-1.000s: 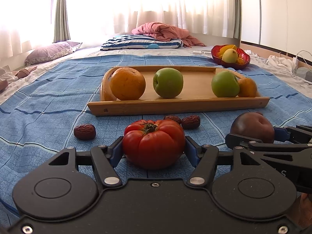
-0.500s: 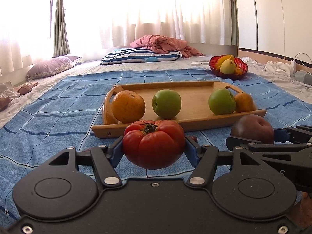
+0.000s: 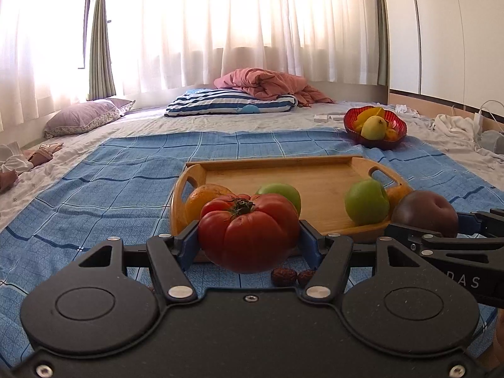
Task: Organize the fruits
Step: 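Lift and carry the tomato with the left gripper while the right carries the dark apple to the tray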
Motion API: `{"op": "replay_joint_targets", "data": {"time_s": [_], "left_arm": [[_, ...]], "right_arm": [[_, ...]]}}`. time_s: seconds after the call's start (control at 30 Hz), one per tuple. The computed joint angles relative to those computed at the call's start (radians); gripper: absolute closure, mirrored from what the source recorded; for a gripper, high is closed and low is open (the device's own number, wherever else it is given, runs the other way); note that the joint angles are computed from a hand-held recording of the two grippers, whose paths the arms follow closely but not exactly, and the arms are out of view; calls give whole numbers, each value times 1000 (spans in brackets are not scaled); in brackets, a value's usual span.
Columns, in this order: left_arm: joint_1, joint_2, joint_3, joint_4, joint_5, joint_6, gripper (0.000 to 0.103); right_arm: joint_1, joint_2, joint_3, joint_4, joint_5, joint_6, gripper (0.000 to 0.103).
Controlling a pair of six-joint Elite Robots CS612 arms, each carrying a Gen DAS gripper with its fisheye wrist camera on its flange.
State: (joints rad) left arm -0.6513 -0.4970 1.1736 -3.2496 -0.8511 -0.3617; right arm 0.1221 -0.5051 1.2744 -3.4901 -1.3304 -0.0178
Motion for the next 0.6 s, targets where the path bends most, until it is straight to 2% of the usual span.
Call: {"op": "replay_joint_targets", "data": {"time_s": [0.6], "left_arm": [[34, 23, -106, 48, -50, 0, 41]], "right_arm": [[-4, 19, -93, 60, -4, 13, 37]]}}
